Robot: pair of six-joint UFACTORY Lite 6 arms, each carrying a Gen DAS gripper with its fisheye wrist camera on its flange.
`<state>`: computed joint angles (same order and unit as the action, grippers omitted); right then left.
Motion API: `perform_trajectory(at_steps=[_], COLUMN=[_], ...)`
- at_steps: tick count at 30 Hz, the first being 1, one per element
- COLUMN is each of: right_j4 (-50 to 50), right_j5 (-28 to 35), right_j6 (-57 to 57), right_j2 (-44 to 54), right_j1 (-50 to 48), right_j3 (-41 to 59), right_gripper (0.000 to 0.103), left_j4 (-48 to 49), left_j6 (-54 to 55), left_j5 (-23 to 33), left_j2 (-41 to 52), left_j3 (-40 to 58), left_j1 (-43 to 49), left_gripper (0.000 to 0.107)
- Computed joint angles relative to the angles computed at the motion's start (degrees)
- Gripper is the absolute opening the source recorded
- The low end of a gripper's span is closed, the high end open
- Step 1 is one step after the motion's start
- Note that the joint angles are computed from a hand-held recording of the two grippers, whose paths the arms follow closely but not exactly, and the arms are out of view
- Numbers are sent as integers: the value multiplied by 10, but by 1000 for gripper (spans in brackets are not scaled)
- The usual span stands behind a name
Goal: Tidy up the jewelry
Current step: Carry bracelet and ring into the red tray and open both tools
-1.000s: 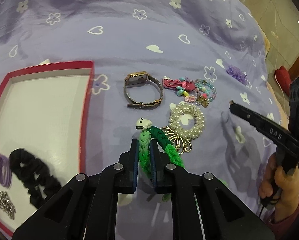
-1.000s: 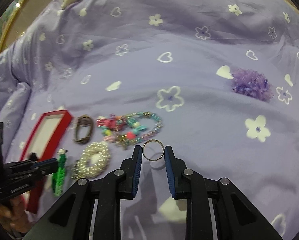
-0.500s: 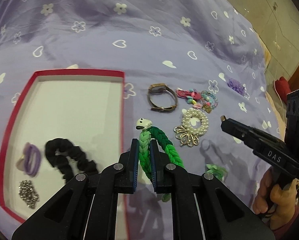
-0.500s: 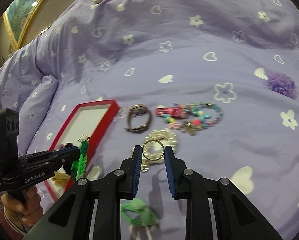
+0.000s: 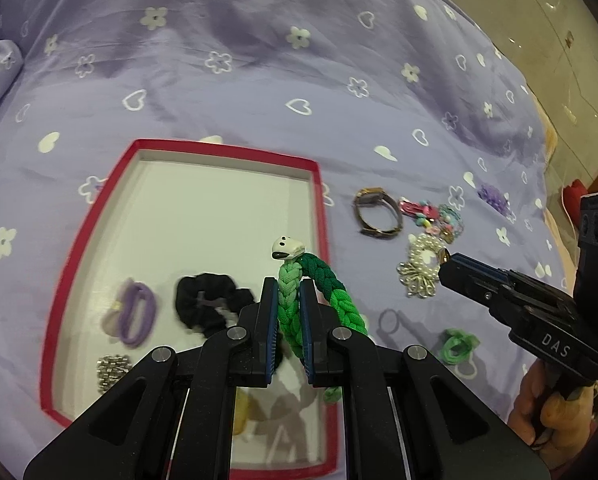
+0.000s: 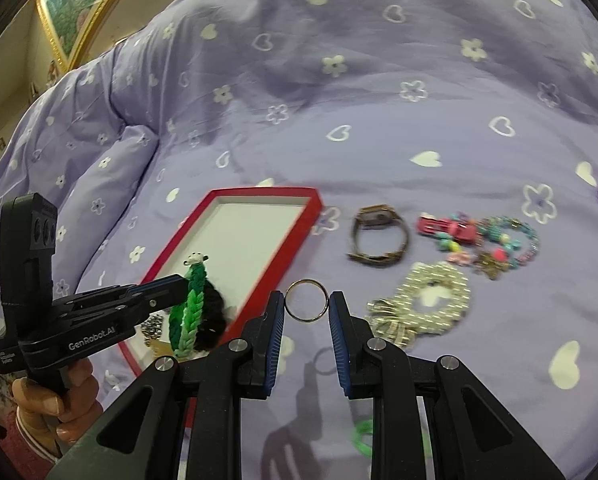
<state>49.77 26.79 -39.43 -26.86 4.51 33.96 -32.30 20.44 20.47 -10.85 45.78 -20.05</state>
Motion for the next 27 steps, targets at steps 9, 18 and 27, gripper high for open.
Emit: perform_trajectory(at_steps=[9, 18, 27], right_j4=[-13, 1, -101], right_j5=[-71, -111, -124], right_j6=[56, 55, 143], right_j2=[88, 243, 379], right_j1=[122, 186, 220], right_j3=[55, 161, 262], right_gripper=[23, 23, 23], left_j4=[-49, -67, -17], left_j6=[94, 154, 119], left_j5=[25, 18, 3], left_j2=[5, 115, 219], left_j3=[6, 82, 152], left_j1=[95, 165, 179], left_gripper=[9, 9, 9])
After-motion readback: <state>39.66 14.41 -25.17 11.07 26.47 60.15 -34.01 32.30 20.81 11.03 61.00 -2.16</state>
